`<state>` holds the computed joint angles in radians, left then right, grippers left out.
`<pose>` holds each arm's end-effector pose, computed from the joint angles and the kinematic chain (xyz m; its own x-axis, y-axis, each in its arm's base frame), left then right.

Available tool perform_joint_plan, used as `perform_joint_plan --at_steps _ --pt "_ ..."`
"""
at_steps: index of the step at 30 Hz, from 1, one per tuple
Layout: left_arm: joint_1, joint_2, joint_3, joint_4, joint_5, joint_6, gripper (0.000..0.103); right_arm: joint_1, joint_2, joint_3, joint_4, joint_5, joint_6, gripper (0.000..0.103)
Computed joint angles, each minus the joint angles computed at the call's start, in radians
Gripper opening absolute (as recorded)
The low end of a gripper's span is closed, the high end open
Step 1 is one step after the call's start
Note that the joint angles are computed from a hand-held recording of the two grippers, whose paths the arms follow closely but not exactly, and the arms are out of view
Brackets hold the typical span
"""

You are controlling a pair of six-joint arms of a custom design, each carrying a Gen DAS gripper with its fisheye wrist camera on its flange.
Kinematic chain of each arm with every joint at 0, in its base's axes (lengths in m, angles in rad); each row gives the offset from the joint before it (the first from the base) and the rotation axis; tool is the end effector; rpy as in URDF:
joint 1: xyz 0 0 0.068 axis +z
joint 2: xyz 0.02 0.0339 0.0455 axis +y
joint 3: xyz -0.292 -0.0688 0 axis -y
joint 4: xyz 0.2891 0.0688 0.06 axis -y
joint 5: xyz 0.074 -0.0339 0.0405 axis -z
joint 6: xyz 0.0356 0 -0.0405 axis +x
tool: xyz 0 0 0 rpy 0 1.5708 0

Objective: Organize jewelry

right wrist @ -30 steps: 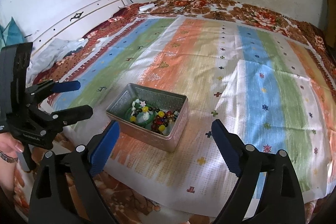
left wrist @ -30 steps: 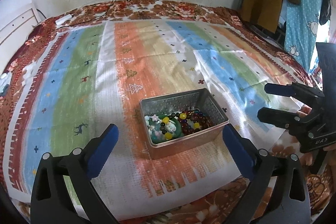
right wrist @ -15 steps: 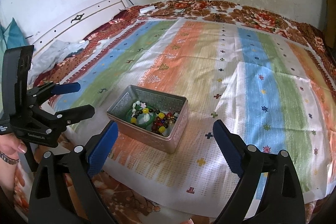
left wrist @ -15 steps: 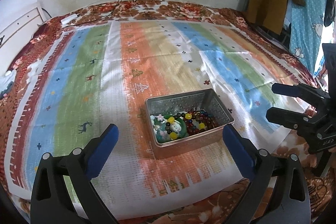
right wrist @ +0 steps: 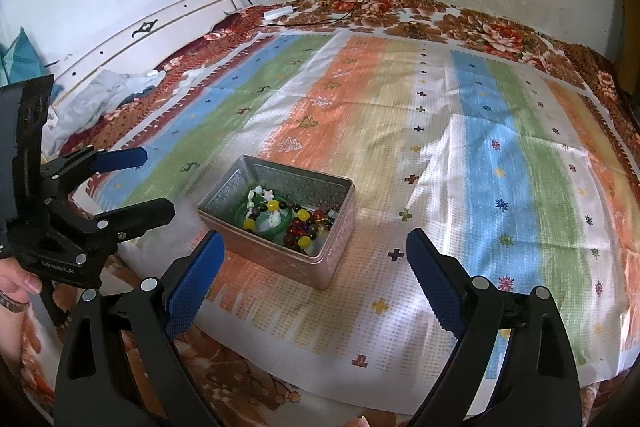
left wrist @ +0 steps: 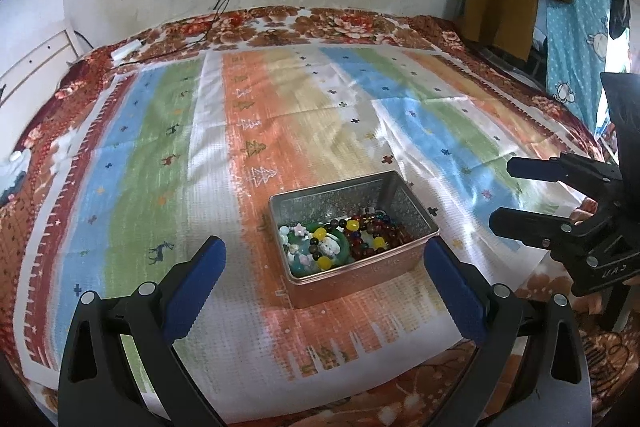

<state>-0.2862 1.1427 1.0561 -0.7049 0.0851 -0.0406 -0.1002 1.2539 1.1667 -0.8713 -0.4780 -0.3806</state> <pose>0.2571 -0.0788 0.3360 -0.6957 0.1626 -0.6997 0.3106 0.9464 -0.0889 0.2832 -0.0120 0.3391 -0.6912 -0.2620 -0.6735 -0.4642 0.8752 0.1360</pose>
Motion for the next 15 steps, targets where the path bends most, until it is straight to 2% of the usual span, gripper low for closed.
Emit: perform_joint_plan --at_steps 15 --pt "0.012 -0.006 -0.001 0.009 0.007 -0.012 0.097 0.014 -0.002 -0.018 0.010 0.033 -0.008 0.092"
